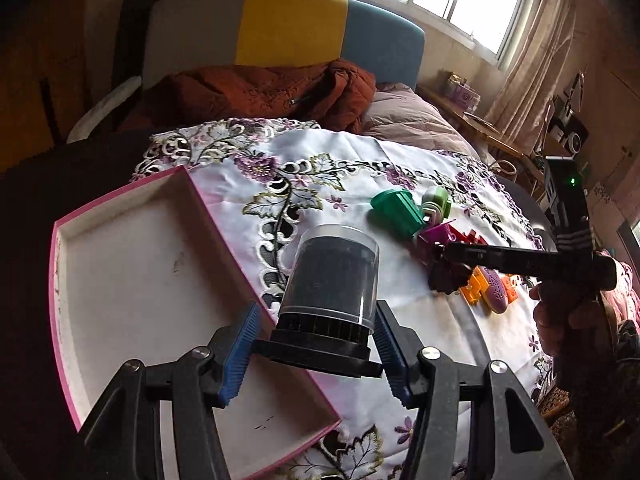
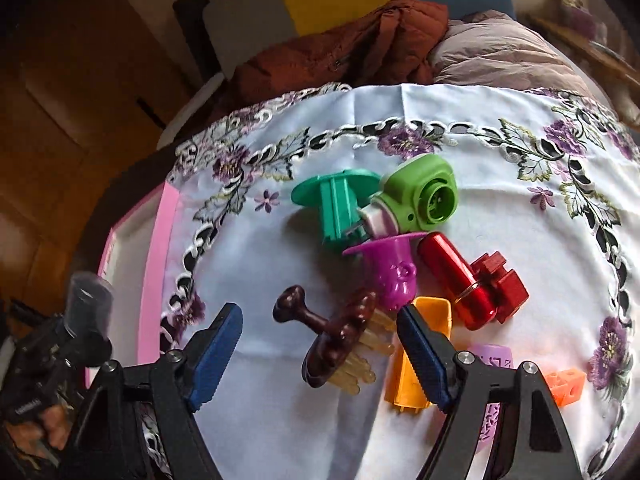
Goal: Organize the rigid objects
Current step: 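Carry the cylinder into the pink tray and open the left gripper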
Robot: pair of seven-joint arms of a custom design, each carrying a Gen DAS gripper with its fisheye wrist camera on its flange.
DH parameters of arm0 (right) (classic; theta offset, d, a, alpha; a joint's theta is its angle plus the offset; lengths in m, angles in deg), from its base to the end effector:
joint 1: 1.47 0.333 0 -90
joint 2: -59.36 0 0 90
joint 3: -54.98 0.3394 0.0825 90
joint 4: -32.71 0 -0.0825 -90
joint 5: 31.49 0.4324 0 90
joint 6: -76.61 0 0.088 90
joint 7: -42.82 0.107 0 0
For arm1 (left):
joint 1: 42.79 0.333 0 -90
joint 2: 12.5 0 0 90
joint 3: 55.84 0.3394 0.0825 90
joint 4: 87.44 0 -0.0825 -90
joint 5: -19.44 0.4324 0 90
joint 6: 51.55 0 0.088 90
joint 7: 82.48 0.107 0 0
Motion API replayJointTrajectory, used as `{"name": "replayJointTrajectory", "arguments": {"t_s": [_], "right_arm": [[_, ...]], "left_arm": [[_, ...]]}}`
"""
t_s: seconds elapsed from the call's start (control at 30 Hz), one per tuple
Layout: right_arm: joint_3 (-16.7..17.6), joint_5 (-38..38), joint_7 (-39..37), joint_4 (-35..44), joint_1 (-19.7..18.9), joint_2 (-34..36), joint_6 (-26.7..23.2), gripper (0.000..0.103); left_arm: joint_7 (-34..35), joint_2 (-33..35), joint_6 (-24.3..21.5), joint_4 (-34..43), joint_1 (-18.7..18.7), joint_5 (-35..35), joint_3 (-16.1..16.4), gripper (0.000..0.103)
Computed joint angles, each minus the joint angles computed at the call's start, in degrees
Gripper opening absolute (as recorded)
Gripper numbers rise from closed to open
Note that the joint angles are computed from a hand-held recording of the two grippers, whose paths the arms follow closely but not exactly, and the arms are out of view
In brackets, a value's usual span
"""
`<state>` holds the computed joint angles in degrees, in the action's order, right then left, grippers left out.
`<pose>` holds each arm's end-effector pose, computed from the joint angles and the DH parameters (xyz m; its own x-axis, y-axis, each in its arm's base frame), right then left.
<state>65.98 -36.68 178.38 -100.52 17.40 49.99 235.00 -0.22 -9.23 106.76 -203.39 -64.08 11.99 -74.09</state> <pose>0.4863 0.2870 0.4686 -0.0990 -0.9407 -0.3245 -0.8484 0.2502 -0.4665 0.5103 -0.4099 0.5019 -0.4843 -0.8484 0.2138 -0.7503 0.2770 -0.6003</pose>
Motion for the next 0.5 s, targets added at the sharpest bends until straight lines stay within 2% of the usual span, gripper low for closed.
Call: {"name": "replayJointTrajectory", "arguments": {"t_s": [0.07, 0.1, 0.27, 0.5], "right_arm": [[1.9, -7.3, 3.0, 2.5, -1.1, 1.4, -6.0, 0.073], [2.5, -11.4, 5.4, 3.5, -1.3, 1.8, -9.2, 0.058], [0.9, -13.4, 6.3, 3.4, 0.0, 1.9, -8.9, 0.057], [0.0, -13.3, 7.2, 3.4, 1.0, 2.0, -8.5, 0.057]], "left_arm": [[-3.1, -1.2, 0.5, -1.7, 0.5, 1.6, 0.9, 0.058], [-4.1, -1.6, 0.5, -2.3, 0.8, 2.0, 1.3, 0.058], [-13.3, -1.4, -0.7, -2.9, 3.0, 9.1, 3.5, 0.058], [-21.7, 3.5, -3.2, 1.3, 6.3, 15.1, 5.6, 0.058]]}}
